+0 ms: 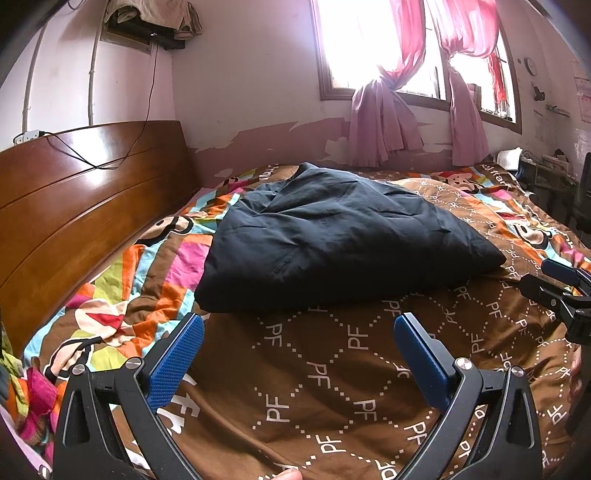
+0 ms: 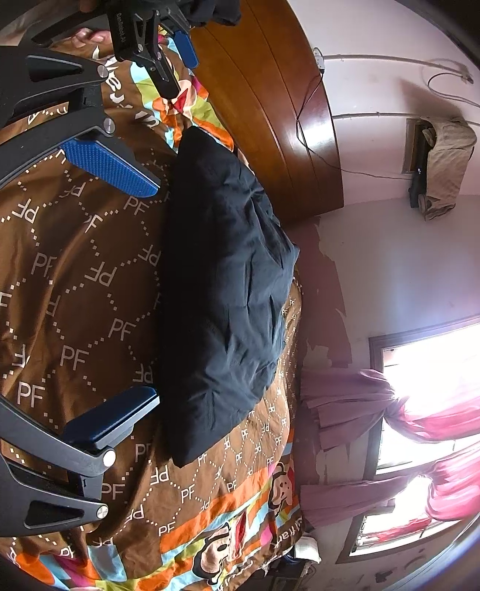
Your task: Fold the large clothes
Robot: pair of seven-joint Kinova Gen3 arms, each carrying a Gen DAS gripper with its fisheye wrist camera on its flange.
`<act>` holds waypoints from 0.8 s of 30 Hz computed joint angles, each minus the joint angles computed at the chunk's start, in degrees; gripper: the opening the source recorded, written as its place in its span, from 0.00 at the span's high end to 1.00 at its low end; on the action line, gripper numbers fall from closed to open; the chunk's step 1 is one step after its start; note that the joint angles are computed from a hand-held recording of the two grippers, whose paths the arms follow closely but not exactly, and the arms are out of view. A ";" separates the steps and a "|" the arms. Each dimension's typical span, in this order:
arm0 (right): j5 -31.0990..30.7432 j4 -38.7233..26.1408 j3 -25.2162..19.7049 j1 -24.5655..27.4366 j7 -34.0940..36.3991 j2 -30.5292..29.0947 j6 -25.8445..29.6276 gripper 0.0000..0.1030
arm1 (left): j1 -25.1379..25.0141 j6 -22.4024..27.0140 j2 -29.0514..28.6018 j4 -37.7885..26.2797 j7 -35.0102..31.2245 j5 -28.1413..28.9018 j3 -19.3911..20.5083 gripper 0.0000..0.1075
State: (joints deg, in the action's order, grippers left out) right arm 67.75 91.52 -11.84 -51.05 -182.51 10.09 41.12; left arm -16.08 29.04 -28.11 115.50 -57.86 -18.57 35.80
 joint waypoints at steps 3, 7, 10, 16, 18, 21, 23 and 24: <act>-0.04 -0.02 0.00 -0.08 -0.07 0.02 0.11 0.00 | -0.06 0.01 -0.06 0.03 -0.05 0.04 0.05 0.06; -0.12 -0.10 0.02 -0.12 0.01 0.09 0.19 0.00 | -0.16 0.18 0.01 -0.10 -0.15 0.10 0.16 0.06; -0.26 -0.15 0.02 -0.15 0.10 0.12 0.30 0.00 | 0.59 0.27 0.20 0.00 -0.61 0.27 -0.50 0.06; -0.70 -0.16 0.03 -0.13 0.25 0.11 0.30 0.00 | 0.88 0.25 0.44 0.17 -0.68 0.05 -0.89 0.06; -0.79 -0.18 0.09 -0.09 0.32 0.12 0.22 0.00 | 0.90 0.21 0.42 0.21 -0.66 -0.06 -0.94 0.06; -0.68 -0.22 0.12 -0.19 0.25 0.17 0.33 0.00 | 1.16 0.00 0.44 0.34 -0.70 -0.03 -1.22 0.06; -0.72 -0.20 0.11 -0.21 0.23 0.17 0.34 0.00 | 1.69 0.21 0.76 0.29 -1.02 0.09 -1.59 0.06; -0.81 -0.23 0.11 -0.22 0.25 0.17 0.36 0.00 | 1.78 0.43 0.98 0.10 -1.09 0.05 -1.55 0.06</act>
